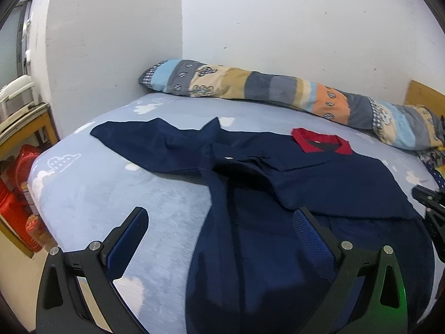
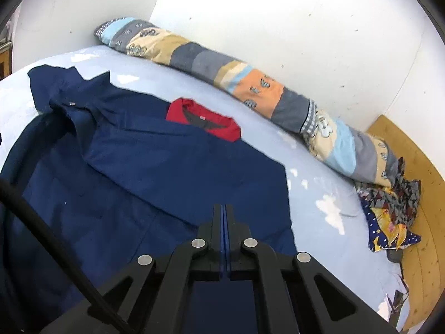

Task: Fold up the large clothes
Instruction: 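Fold the held sleeve across the jacket front and open the right tool, then grasp the other navy sleeve cuff with the left tool and lift it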

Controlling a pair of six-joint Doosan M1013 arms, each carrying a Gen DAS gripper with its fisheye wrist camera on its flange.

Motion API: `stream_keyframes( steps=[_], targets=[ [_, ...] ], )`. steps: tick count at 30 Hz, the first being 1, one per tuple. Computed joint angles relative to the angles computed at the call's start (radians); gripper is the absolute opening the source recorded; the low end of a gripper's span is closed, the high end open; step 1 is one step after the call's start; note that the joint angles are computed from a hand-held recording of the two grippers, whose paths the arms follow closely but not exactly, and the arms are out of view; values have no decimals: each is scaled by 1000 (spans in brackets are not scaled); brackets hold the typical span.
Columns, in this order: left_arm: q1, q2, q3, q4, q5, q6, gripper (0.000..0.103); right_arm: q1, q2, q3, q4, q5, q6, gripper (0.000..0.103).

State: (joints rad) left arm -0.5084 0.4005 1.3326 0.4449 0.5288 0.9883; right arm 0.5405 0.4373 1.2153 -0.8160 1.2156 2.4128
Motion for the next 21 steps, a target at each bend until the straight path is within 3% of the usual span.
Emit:
stream_keyframes(
  steps=[3,4,5,7,12,17,21],
  targets=[
    [17,4,-26,23,9,-40,103,-4,-7,5,4,-10,23,4],
    [27,8,-41,33,11,-53,103,-7,-7,5,6,-5,35,16],
    [37,10,-53,40,12,-61,103,-11,-10,7,16,-8,44,40],
    [63,25,-95,58,30,-75,103,-20,-19,14,41,-26,70,72],
    [162,98,-247,-67,133,-7,103,-10,-22,15,2,-36,87,76],
    [321,219,-428,-467,284,72,103,-17,-36,22,70,-107,69,77],
    [392,333,-585,-570,440,41,103,-17,-36,17,99,-140,55,77]
  ],
)
